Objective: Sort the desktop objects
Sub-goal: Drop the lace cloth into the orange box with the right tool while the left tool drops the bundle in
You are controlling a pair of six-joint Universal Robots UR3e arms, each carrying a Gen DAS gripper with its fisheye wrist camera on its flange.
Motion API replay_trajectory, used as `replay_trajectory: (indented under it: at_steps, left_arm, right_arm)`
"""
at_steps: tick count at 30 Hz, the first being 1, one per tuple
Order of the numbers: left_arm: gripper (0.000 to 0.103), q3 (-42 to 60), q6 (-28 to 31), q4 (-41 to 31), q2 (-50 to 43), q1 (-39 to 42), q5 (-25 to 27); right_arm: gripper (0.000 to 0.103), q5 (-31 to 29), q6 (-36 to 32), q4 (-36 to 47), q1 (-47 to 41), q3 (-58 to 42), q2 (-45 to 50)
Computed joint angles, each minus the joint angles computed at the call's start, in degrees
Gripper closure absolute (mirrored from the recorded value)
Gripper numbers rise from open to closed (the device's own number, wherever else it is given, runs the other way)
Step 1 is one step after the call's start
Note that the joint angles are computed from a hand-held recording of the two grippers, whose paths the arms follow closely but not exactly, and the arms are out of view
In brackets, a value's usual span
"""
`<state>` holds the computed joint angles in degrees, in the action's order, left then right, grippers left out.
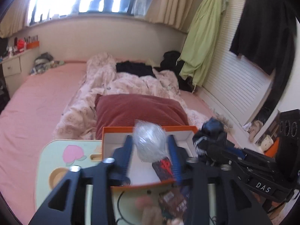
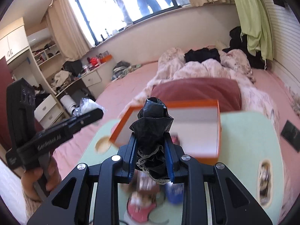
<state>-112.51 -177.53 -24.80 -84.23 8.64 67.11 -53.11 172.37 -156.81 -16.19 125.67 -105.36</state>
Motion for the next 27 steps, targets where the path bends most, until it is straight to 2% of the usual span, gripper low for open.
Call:
replay_trajectory:
  at_steps: [1,2,3,4,6,8,10,12,14,17,20,21,23,25,27]
  left_arm:
    - [0.012,4.74,-2.08,-1.95,-4.77,-3.20,6.53]
    - [0.010,7.44,-3.92,-3.46,-7.71,-5.49,11.71]
    - [0.010,8.34,-5.49,-4.00,-9.52,-6.88,15.00]
    - [0.010,6.85,-5.63,-3.86,-9.37,-6.66,13.90]
    - [0.010,-0.64,-4.46,0.50,-5.97,-4.40,7.88]
    - [0.010,-6.84,-3.93,2.31,-1.72,-3.09,5.70]
    - [0.010,-12.51,-3.42,3.02,3.65,-2.09,5.08]
    - [0.010,-16.92,-1.12,0.48,9.29,-0.35,2.86]
    - [0.009,-21.67,1.40,-4.01,15.67,0.98,1.48]
    - [0.008,-29.56,5.91,-9.01,23.41,2.47,0.57]
    - [0.008,-34.13,7.49,-11.98,25.26,2.90,1.49]
    - [0.008,-35.41,7.10,-9.42,24.07,1.53,3.57]
    - [0.003,-38.07,3.32,3.30,18.88,-4.40,12.04]
    - [0.000,-37.29,0.43,11.74,10.89,-10.22,19.84]
    - [0.000,-37.71,0.93,14.27,9.40,-10.46,19.67]
  right_arm:
    - [0.069,-4.19,2.35,-4.27,2.76,-3.51,5.62]
    - [0.057,-7.02,3.13,-5.05,4.48,-6.67,9.70]
    - [0.038,-9.81,3.42,-1.24,5.87,-10.88,13.10]
    - [0.036,-11.86,4.37,3.24,6.55,-13.81,15.04]
    - [0.036,-8.57,4.75,8.14,3.86,-12.48,13.20]
    - [0.036,-4.47,3.26,4.32,-0.11,-3.64,6.51]
    - [0.036,-2.05,-0.74,5.86,-3.78,3.56,-2.59]
    - [0.035,1.73,-6.28,13.20,-7.84,8.04,-11.71]
    - [0.035,3.34,-13.69,23.99,-10.68,11.93,-21.94]
    - [0.035,-2.11,-17.35,28.63,-7.58,16.14,-28.77]
    - [0.035,-9.16,-14.10,23.66,-0.02,18.24,-23.38]
    - [0.035,-11.77,-12.50,19.38,2.49,19.32,-20.05]
    - [0.034,-17.79,-7.91,7.71,7.44,21.59,-13.62]
    - [0.031,-20.67,-5.63,3.25,9.84,21.87,-10.77]
    - [0.017,-18.99,-6.27,2.86,9.07,21.83,-9.79]
